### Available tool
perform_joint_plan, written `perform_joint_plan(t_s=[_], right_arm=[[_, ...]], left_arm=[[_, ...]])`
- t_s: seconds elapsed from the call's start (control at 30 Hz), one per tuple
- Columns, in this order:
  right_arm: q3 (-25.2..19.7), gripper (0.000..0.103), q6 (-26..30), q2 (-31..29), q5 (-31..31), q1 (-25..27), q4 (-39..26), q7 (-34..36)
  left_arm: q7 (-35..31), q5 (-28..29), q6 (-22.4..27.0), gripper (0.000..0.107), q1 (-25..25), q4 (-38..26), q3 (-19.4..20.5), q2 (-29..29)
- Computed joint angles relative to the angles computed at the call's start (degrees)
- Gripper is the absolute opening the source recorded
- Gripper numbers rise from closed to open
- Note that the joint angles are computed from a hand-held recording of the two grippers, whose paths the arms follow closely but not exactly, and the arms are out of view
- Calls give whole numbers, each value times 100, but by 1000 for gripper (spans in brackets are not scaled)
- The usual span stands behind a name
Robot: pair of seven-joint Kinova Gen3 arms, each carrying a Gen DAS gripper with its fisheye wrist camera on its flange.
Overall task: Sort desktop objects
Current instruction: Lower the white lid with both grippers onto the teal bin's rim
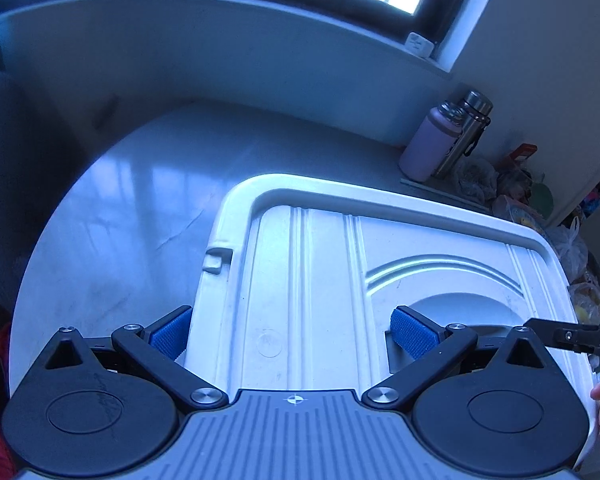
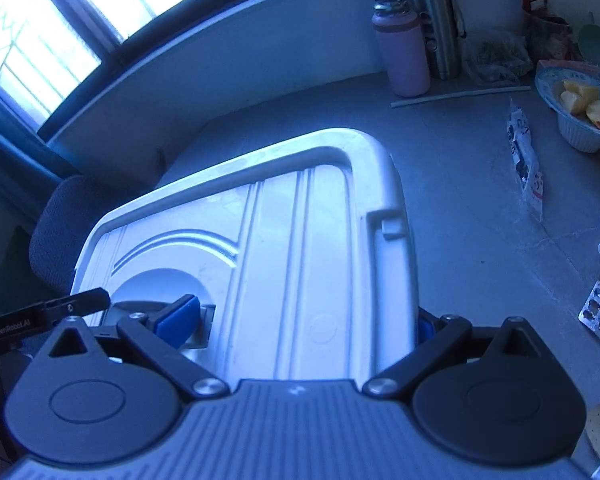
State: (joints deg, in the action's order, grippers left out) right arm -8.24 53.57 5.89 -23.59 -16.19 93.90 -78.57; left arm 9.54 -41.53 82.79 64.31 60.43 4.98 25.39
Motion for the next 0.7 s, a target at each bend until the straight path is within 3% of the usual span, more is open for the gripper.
perform_joint_plan(t_s=[0.1, 0.17, 0.23, 0.53, 0.63, 0.7], right_arm=[[50, 101, -195, -97, 612, -361, 33, -267], [8, 101, -302, -120, 929, -488, 15, -508], [-112, 101, -249, -83, 952, -416, -56, -500], [-22, 101, -292, -238, 1133, -363, 17, -604], [-72, 101, -146, -256, 1591, -393, -83, -897], [68, 101, 91, -241, 2057, -704, -214, -1248]], left_arm=[[-351, -76, 446, 103, 320, -236, -366, 213], [-701, -20, 674, 103, 273, -482, -328, 329], [-754, -58, 568, 103, 100, -448, -78, 324], [-978, 29, 685, 103, 163, -698, -207, 437], [-1142, 139, 819, 103, 133, -903, -221, 472], [-1214, 357, 941, 103, 37, -1058, -207, 479]])
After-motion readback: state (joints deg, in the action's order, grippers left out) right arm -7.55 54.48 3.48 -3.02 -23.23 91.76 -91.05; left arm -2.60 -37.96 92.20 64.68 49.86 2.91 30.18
